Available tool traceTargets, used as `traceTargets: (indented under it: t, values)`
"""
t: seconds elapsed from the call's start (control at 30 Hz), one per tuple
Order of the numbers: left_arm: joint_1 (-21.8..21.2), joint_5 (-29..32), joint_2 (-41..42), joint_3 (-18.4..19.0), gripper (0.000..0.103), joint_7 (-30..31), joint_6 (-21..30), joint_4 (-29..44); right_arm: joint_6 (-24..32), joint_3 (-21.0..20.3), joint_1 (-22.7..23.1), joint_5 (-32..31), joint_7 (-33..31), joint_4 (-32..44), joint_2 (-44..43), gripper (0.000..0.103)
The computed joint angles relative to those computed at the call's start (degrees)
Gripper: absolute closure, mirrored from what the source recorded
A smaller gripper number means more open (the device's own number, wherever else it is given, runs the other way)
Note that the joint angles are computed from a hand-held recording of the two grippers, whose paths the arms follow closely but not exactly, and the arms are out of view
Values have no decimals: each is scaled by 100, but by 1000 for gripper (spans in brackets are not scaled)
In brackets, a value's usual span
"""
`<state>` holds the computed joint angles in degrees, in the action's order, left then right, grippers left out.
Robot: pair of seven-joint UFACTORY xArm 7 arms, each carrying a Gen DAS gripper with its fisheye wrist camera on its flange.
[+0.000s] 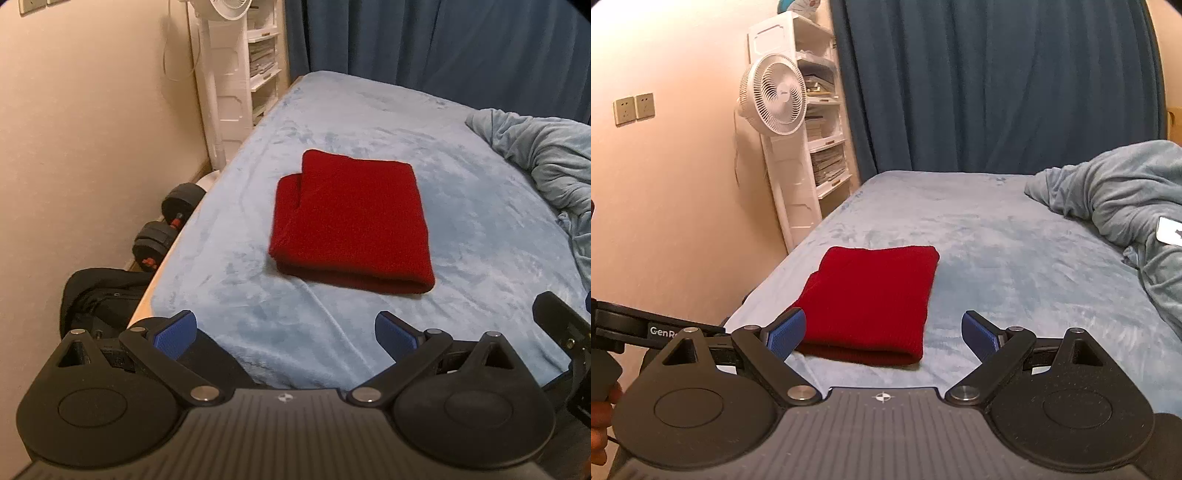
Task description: Fold small clothes
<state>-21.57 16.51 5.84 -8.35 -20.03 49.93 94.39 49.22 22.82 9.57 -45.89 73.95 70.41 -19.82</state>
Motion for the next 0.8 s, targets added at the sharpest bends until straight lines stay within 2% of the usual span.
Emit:
traceTargets:
  t: [0.1,0.47,0.8]
  values:
    - [-28,136,13,3,0,-40,112,23,-49,-26,7,34,25,-15,15,11]
    - [-72,60,271,31,0,63,318,258,-55,-164,81,222,-161,65,229,11]
    - [-139,-9,712,142,0,115,675,726,-123,-439,252,498,-452,202,576,11]
